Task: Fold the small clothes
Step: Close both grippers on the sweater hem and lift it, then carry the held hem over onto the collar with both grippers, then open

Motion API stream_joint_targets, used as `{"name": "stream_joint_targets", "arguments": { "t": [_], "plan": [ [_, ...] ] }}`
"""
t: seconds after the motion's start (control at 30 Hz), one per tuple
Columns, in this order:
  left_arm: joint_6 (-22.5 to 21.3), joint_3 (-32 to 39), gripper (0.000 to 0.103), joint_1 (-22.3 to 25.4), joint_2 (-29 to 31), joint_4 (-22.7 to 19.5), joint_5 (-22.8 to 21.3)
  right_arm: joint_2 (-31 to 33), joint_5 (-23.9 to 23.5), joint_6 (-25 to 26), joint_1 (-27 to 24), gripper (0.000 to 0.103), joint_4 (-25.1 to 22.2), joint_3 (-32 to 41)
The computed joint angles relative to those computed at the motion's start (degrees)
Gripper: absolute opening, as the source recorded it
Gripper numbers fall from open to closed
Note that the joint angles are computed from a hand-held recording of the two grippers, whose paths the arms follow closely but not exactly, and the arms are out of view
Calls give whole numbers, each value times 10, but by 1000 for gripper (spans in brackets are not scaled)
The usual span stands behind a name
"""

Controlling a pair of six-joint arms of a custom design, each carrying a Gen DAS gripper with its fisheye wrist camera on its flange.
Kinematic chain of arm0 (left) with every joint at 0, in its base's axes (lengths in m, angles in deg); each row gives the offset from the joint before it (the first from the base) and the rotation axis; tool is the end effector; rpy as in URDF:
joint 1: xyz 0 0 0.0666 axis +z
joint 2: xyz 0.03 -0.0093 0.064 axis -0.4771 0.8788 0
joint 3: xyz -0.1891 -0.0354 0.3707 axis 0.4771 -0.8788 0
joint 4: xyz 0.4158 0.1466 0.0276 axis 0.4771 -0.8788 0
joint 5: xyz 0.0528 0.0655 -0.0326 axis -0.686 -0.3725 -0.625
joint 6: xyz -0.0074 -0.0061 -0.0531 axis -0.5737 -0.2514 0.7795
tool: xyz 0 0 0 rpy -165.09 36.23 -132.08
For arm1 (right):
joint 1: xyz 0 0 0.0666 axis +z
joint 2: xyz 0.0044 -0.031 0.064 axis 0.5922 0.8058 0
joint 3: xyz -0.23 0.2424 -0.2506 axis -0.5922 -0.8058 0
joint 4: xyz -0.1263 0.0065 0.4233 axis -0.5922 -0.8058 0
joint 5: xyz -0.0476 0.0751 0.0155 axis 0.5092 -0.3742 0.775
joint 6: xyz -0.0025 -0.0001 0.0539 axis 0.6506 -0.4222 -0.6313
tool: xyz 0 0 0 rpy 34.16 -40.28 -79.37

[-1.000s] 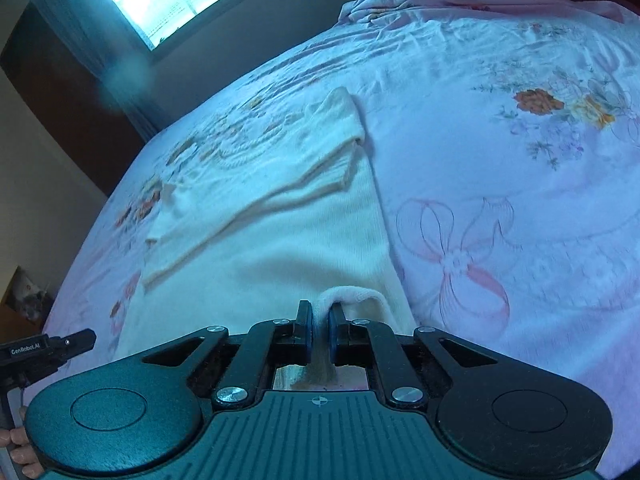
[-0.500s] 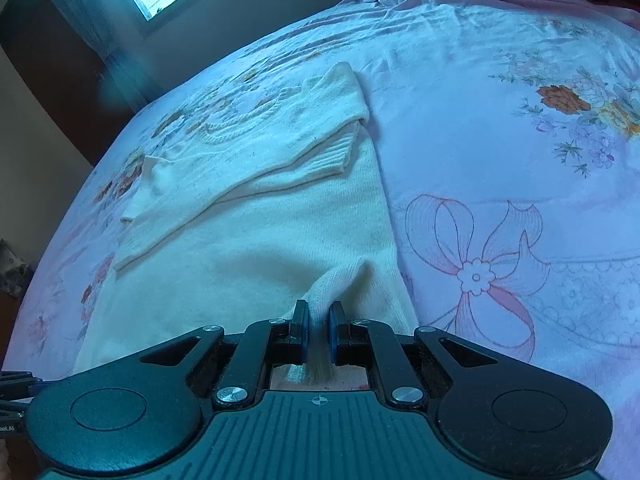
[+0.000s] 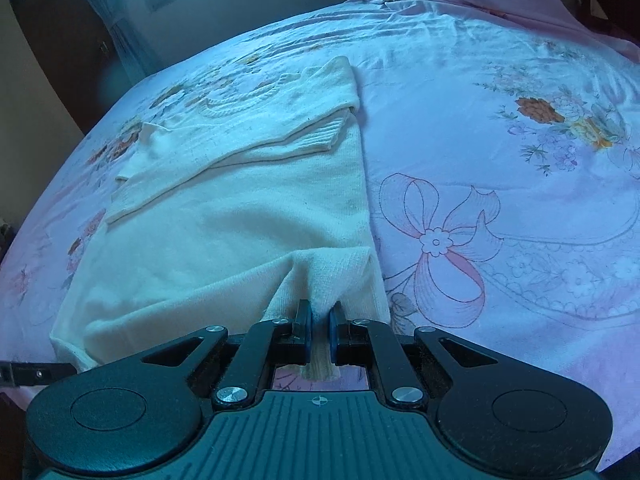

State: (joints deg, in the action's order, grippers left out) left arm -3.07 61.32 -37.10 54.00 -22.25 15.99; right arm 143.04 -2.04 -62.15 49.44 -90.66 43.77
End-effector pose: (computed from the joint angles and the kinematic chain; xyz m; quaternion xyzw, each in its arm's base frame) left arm 0.6761 -0.1145 0.4808 0.0010 0.9657 -0.1961 0.1700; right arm 0.6238 0.1447 0.4816 0.1450 0.9257 0.1263 0.3256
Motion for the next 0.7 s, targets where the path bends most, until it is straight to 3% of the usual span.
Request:
{"name": "stream_joint_targets", "arguments": {
  "t": [0.07,0.13,0.4,0.43,0.5,0.53,0.57,0.63,0.7],
  "plan": [
    [77,9,87,6,7,-6,29,-6,-2,-2,0,7,-2,-7],
    [127,16,89,9,14,-5,49,-11,-13,-3,-1,8,-3,-14],
    [151,82,86,3,67,-41,39,-28,-56,-44,-19,8,9,-35],
    [143,81,81,3,66,-44,36,-28,-54,-48,-20,10,9,-36],
    [121,72,60,2,58,-47,16,-30,-53,-54,-23,27,10,-39],
    [107,63,42,4,52,-45,12,-31,-61,-54,-25,28,13,-42],
    [102,51,29,8,45,-41,19,-29,-74,-52,-27,28,12,-41],
    [108,34,17,20,37,-41,47,-25,-102,-53,-28,27,11,-42],
    [117,18,12,26,28,-28,63,-26,-119,-53,-26,10,19,-47]
  ]
}}
